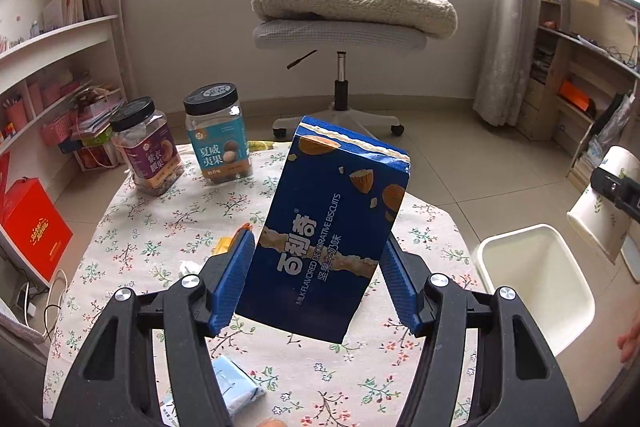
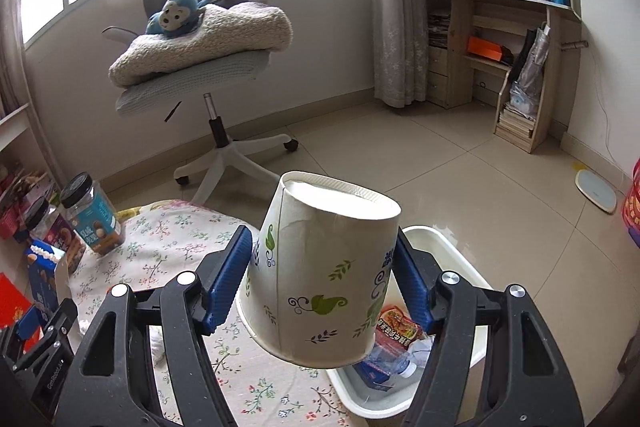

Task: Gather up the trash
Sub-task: 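Carry the white paper cup with the right tool over the white bin, then release the paper cup into the bin with right tool while left tool drops biscuit box in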

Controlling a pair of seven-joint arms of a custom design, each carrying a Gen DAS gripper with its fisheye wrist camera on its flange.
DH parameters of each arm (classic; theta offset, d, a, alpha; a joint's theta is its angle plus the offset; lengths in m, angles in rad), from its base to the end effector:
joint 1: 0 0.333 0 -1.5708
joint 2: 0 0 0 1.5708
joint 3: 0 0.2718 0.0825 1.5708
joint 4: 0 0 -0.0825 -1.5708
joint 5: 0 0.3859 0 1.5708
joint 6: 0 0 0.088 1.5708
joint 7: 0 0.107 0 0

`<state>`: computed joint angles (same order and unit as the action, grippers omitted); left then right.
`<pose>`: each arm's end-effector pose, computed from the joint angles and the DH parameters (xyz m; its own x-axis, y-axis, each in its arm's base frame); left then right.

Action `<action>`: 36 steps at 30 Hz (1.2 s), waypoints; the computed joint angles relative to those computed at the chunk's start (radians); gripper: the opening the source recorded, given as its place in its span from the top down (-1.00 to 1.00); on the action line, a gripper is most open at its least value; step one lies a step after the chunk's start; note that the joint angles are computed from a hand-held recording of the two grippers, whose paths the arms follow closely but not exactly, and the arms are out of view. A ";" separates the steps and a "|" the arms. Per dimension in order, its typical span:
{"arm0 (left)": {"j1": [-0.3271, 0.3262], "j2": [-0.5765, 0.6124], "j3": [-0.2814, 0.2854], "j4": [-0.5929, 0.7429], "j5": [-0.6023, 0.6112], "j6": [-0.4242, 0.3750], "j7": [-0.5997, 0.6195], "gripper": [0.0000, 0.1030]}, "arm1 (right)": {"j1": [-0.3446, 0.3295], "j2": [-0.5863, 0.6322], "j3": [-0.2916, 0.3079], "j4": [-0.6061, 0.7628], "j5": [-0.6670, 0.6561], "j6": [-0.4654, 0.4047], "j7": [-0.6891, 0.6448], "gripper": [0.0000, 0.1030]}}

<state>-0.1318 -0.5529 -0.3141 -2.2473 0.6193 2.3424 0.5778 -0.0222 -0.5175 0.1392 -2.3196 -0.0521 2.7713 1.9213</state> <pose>0.4114 -0.2126 0.6003 0.2613 -0.9635 -0.0584 -0.5944 -0.1130 -0.7962 0.4665 0.0678 0.6110 -0.0874 -0.9819 -0.1682 -0.5600 0.1881 -0.8069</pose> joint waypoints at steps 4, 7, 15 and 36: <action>-0.016 0.048 -0.018 0.041 0.000 0.012 0.005 -0.20 | -0.034 -0.004 -0.019 0.003 0.012 -0.008 0.041 -0.48; -0.038 0.089 -0.025 0.073 -0.004 0.029 0.018 -0.20 | -0.050 -0.017 -0.041 -0.007 0.027 -0.008 0.057 -0.57; -0.098 0.231 -0.058 0.180 0.023 0.055 0.042 -0.20 | -0.102 -0.055 -0.073 -0.038 0.055 -0.021 0.081 -0.67; -0.290 0.685 0.023 0.672 -0.108 0.002 0.214 -0.55 | -0.226 -0.088 -0.081 -0.060 0.060 -0.025 0.179 -0.72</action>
